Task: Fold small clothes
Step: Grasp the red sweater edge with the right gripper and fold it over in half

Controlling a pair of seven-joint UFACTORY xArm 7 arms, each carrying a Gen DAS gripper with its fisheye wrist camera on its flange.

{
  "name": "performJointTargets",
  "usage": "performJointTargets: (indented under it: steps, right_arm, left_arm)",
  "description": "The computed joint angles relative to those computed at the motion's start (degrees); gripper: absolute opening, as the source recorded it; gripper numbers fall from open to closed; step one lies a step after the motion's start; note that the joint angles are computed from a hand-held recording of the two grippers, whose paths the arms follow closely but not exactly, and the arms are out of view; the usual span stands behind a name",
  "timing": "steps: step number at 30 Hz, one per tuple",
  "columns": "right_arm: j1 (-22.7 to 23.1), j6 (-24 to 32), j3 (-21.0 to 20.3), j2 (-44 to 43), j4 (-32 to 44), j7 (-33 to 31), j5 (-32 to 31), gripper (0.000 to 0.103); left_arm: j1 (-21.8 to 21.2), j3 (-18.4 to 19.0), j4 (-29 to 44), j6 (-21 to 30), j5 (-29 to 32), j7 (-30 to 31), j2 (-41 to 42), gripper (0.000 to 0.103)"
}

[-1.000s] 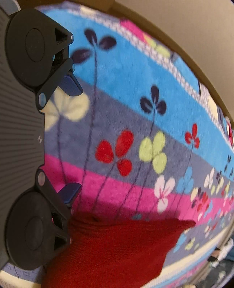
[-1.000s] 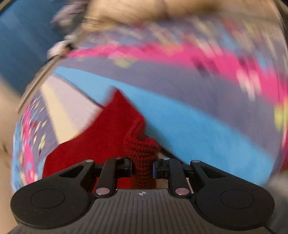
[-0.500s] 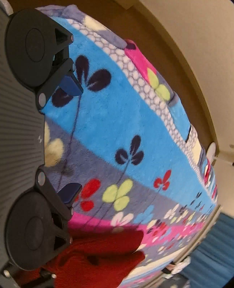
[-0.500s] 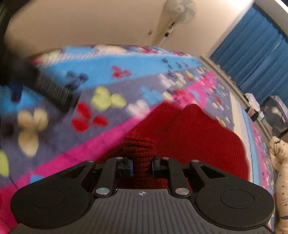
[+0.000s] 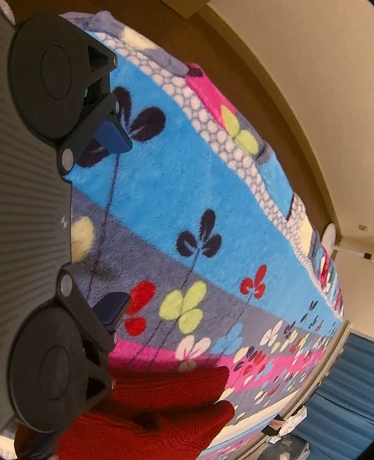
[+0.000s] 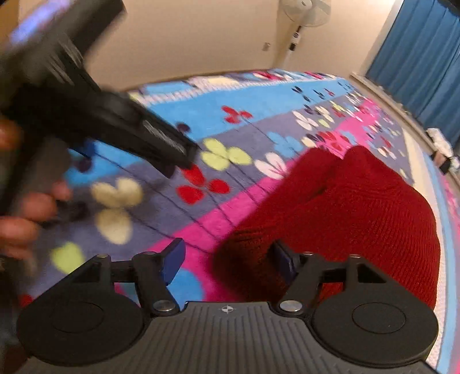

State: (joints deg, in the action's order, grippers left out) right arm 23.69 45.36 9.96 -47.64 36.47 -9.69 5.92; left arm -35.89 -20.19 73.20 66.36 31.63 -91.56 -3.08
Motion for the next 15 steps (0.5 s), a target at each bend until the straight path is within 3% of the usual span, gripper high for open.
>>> performJointTargets:
  steps: [2, 9, 15]
  right_arm:
    - [2.75, 8.39, -3.83, -2.34, 3.96, 0.09, 5.04, 0.060]
    - [-4.49, 21.33, -0.13, -20.35, 9.84, 5.81, 0.52, 0.068]
    - [-7.95, 32.80, 0.68, -30.41, 13.86, 10.05, 1.13, 0.075]
  left_arm:
    - [-0.44, -0.45, 1.07, 1.48, 0.93, 0.25, 0.25, 0.103]
    - [-4.10, -3.10, 7.19, 9.69, 0.12, 0.36, -1.19, 0.103]
    - [-8.76, -8.43, 14.50, 18.68, 0.93, -0.70, -1.23, 0.103]
